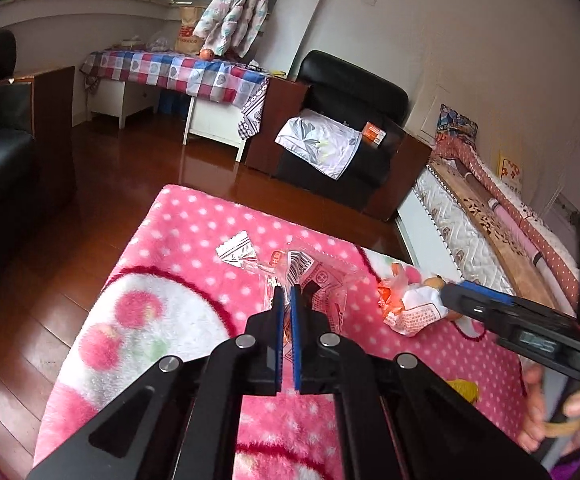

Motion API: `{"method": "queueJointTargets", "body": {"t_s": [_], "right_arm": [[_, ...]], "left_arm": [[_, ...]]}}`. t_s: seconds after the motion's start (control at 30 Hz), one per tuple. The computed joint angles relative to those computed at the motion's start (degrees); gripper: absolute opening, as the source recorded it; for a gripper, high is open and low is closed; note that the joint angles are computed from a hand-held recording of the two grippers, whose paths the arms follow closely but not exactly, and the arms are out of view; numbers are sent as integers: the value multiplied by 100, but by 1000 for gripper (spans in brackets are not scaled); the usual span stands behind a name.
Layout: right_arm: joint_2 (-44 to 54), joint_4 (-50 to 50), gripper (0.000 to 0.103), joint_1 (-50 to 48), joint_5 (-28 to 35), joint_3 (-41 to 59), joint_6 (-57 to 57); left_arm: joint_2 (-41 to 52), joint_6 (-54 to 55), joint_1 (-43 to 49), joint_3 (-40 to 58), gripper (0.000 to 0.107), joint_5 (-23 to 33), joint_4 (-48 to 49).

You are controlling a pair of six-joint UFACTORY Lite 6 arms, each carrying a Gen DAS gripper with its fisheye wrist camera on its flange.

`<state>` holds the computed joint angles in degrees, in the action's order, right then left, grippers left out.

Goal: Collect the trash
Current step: 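Grasp the white plastic bag with orange contents with the right gripper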

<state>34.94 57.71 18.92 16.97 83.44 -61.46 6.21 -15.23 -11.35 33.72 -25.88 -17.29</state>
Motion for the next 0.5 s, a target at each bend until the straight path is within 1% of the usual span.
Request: {"method": "queueJointTargets", "body": {"t_s": [0.07,0.1,0.13,0.2,0.27,0.33,0.4,0.43,0.47,0.5], "right_arm": [[465,-1008,42,63,8,534,979],[603,-1204,42,74,5,675,1156],[714,-1161,42,67,39,774,1110],[775,-734,42,10,161,820,732],[742,-490,42,4,241,741,463],[714,-587,42,26,352,688,451],[560,-525,42,78,277,473,293],[455,-450,40,108,223,322,163],[352,-341,34,135,180,179,18],[251,-219,32,153,126,46,-126]], "left_arm": [[-2,-144,40,25,2,55,150],[-11,-163,50,20,2,57,195],[-9,-143,37,30,2,57,191],[-15,-118,-10,-3,2,12,158],[-2,-204,3,-4,2,-6,262],[-11,-205,-12,-15,2,-37,232],[-49,-234,-8,-63,2,-112,216],[-79,-263,-2,-98,2,-163,211],[-81,-303,11,-113,2,-205,244],[-92,-321,8,-133,2,-247,257]]}}
